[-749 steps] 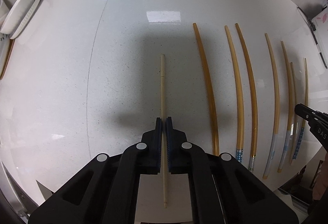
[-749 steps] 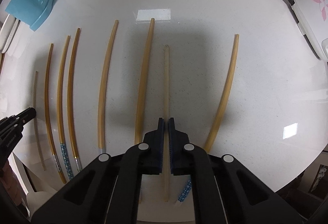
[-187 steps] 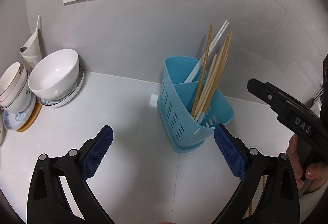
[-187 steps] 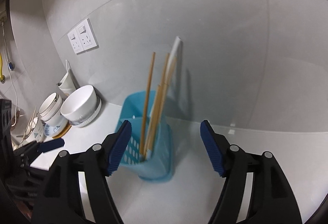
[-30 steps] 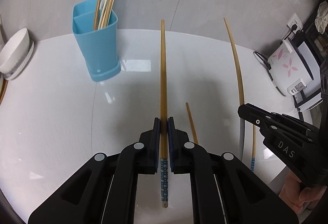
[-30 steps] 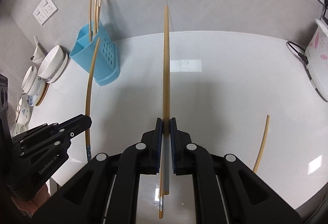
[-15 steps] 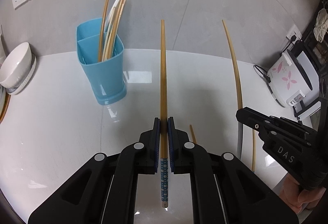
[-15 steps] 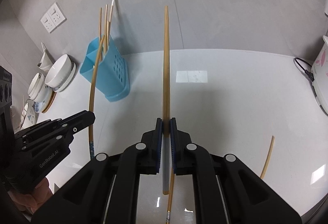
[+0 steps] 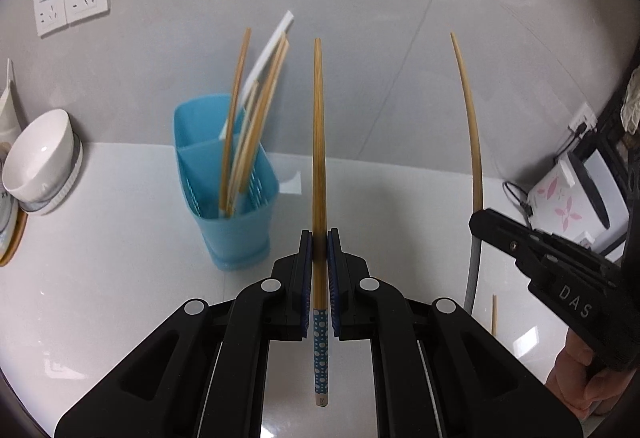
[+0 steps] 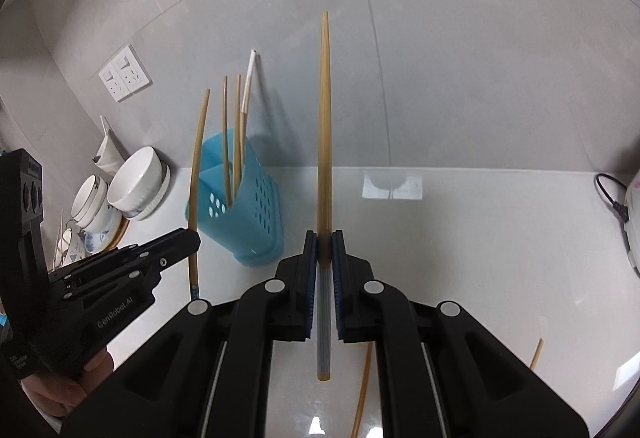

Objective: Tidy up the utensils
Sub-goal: 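Lift both held chopsticks and carry them up to the blue holder, then lower the left tool's chopstick into the holder and open it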

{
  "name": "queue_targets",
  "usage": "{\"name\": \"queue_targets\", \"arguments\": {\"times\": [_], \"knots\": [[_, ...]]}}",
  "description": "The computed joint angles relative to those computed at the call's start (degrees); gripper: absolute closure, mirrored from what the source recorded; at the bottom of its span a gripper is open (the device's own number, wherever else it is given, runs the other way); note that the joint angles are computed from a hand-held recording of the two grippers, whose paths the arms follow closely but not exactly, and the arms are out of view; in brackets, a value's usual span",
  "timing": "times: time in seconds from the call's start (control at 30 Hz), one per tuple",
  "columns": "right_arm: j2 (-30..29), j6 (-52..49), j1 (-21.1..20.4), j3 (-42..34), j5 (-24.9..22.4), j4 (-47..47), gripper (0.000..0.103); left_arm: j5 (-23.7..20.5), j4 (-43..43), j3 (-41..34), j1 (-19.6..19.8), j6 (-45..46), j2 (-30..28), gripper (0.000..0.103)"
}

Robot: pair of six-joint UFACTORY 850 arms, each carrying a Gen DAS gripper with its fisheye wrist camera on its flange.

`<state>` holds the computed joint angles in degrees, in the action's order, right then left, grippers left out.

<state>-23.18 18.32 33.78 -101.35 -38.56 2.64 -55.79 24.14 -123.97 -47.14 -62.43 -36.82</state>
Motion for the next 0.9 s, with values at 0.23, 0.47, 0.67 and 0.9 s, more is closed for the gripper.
{"name": "queue_targets", "arguments": {"times": [0.23,0.47,0.67,0.9], "knots": [[-4.6,-2.4,0.1,-6.8,-0.2,1.6,0.096,1.2,3.7,-0.2,2.5,-2.3,0.5,0.096],[-8.8,-4.2,0.0,-12.9,-0.3,3.3,0.096,2.8,8.7,-0.7,4.0,-5.3,0.7,0.096],[-11.2,-5.0,0.4,-16.6,-0.2,3.4,0.096,8.4,21.2,3.6,4.3,-14.1,2.5,0.096],[-11.8,-4.7,0.6,-17.2,0.5,3.4,0.096,11.6,31.2,6.2,4.2,-19.5,2.1,0.096]]}}
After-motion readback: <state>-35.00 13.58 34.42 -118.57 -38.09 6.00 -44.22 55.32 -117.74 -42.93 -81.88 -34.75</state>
